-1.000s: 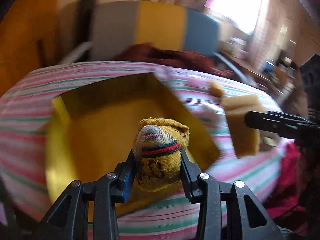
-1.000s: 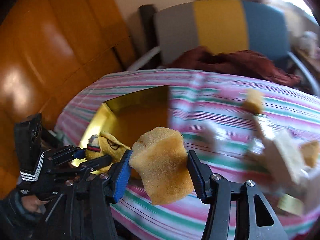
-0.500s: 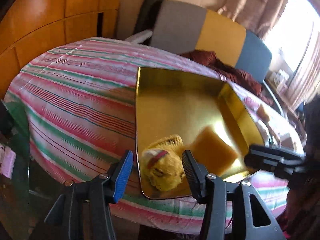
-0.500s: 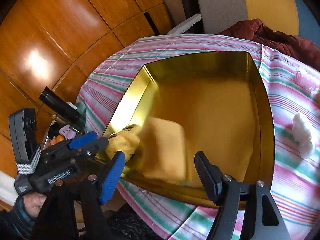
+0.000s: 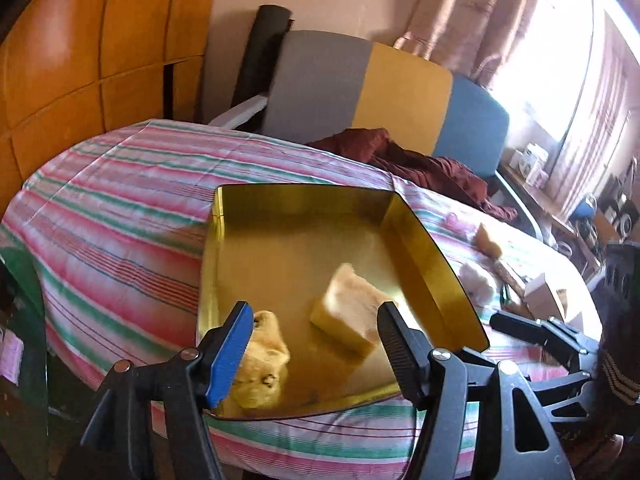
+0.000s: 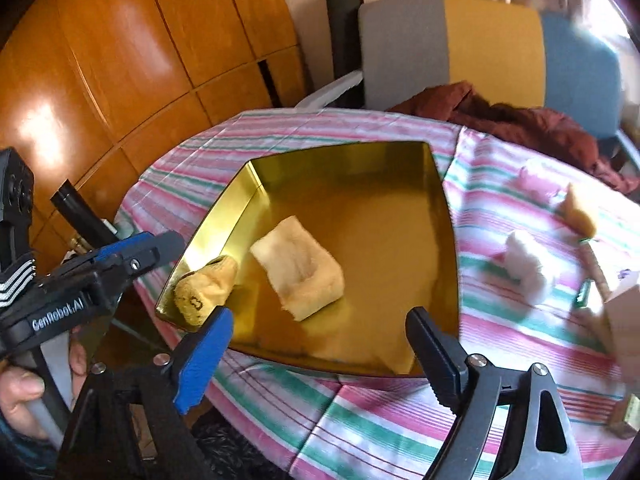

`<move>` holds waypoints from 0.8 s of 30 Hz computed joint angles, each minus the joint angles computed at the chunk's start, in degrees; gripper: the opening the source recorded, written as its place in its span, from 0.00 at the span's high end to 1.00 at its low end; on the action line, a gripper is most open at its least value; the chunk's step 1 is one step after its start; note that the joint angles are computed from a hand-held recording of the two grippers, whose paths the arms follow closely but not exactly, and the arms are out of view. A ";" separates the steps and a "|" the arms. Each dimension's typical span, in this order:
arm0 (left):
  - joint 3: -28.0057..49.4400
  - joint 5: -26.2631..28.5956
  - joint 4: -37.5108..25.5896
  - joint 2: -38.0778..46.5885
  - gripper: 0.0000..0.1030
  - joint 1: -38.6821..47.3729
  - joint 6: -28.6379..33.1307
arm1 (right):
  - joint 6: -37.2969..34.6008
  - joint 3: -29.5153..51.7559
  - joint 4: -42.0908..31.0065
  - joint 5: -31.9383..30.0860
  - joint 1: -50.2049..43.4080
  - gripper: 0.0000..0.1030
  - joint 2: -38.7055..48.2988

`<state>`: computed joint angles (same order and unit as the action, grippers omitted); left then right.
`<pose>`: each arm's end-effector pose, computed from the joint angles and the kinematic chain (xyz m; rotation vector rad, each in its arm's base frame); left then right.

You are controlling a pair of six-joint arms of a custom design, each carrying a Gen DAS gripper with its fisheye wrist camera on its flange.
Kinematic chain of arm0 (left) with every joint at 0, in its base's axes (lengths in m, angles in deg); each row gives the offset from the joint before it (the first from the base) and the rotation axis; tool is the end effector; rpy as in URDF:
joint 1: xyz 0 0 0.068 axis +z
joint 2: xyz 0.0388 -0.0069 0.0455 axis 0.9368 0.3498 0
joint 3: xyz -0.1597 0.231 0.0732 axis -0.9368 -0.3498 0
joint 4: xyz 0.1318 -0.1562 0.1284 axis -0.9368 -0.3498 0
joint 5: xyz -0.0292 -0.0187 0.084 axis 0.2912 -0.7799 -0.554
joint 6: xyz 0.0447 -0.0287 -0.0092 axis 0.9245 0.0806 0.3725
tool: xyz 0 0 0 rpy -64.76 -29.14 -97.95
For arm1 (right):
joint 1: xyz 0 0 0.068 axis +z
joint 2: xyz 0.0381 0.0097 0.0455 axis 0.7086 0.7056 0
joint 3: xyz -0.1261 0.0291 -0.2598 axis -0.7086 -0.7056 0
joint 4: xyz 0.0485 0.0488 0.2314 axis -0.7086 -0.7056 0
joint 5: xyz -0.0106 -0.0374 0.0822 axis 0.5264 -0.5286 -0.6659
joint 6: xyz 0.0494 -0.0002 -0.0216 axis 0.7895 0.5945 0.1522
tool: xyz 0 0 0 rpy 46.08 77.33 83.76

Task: Organize objects
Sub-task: 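Drop the sponge and sock into the gold tray, opening both grippers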

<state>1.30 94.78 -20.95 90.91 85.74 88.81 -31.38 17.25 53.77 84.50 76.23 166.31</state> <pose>0.2820 0.0628 0.1083 0.3021 2.3501 -0.3885 0.2236 0.1304 0.1136 -0.0669 2.4110 0.3332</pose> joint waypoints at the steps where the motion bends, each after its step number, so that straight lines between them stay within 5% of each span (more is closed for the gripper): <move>1: -1.21 -1.18 1.52 -0.64 0.37 -0.70 -0.08 | -0.08 -0.44 -0.01 1.00 0.19 0.12 -0.62; 9: -3.92 -7.41 3.30 -2.59 0.37 -5.33 0.16 | 0.21 -3.90 2.33 5.09 0.33 0.11 -3.50; 24: -3.54 -3.63 -2.13 -3.37 0.37 -9.42 4.17 | 1.08 -12.91 7.51 3.99 -8.65 0.10 -6.32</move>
